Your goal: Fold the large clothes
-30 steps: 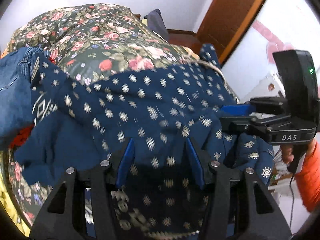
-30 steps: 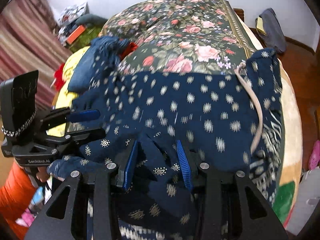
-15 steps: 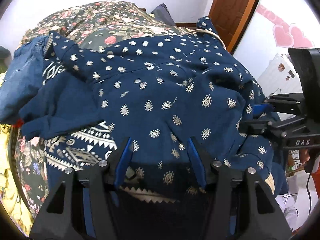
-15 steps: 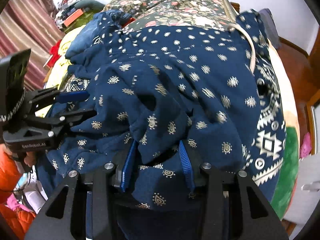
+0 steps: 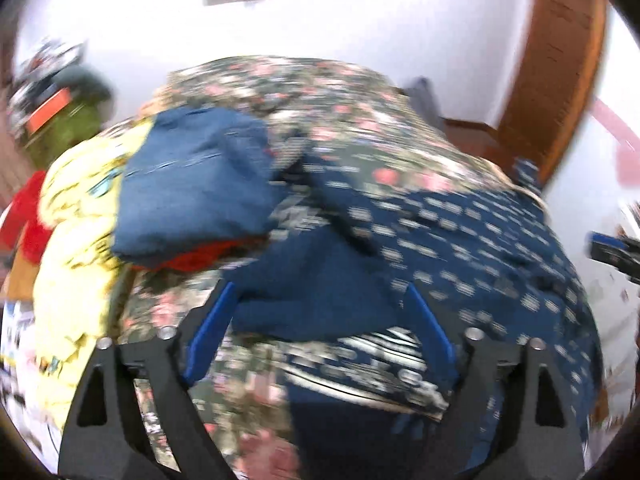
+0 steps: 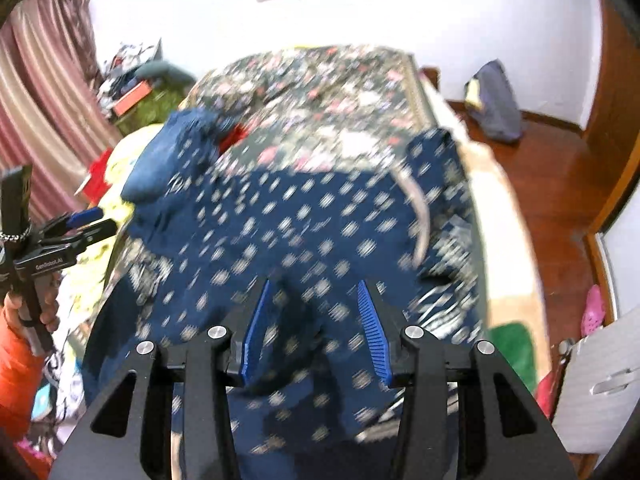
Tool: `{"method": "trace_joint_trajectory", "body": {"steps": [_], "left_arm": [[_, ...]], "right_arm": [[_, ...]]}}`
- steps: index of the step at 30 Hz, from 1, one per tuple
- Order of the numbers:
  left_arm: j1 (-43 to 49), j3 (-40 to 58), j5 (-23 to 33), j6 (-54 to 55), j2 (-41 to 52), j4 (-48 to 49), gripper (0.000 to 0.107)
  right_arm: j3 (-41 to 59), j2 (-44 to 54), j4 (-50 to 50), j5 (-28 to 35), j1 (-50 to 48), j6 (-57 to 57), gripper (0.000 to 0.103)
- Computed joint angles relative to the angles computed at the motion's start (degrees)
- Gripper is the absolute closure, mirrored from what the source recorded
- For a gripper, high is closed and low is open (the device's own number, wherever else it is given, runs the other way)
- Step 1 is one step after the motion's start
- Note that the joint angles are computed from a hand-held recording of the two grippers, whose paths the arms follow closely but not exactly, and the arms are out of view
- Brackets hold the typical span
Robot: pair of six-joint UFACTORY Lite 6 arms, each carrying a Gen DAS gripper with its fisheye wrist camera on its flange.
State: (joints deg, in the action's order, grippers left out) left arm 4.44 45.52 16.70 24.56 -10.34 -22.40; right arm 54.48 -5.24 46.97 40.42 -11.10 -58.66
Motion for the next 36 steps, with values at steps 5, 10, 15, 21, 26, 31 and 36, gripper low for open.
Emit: {"method": "trace_joint_trajectory", "body": {"steps": [5,10,15,21,26,31,36], "left_arm": [[8.37,5.63,-0.48,13.7,12.88,-16.69,0.017],[11.33,15.0,5.18,23.23,29.07,-30.27,0.017],[8.63,24.11,7.44,24.11,39.45,-32.53,0.017],[5.19,35.13,8.86,21.47,47.53,-29.94,0.021],[4.32,40.95,9.48,20.28,50.59,-27.99,0.058],[2.67,41.55,7.91,16.56,49.43,-25.39,0.089],[0.39,34.49,3.67,11.92,40.49,-20.53,0.095]], "right_arm": [[4.82,6.33,-2.1,-7.2,-0.49,3.12,0.046],[14.43,19.63,-5.87,-8.62,-0.98,8.5,0.046],[25.0,31.31,-7.46,-6.47,-0.82,11.78,0.046],[39.55,43.62,-8.62,-3.82,-0.75,13.63,0.036],[49.8,53.24,-3.37,3.94,-3.37,13.37,0.031],[42.41,48.33,0.5,-0.98,-1.85,7.33,0.045],[38.69,44.1,-0.16,-3.54,-0.55,5.14,0.078]]}}
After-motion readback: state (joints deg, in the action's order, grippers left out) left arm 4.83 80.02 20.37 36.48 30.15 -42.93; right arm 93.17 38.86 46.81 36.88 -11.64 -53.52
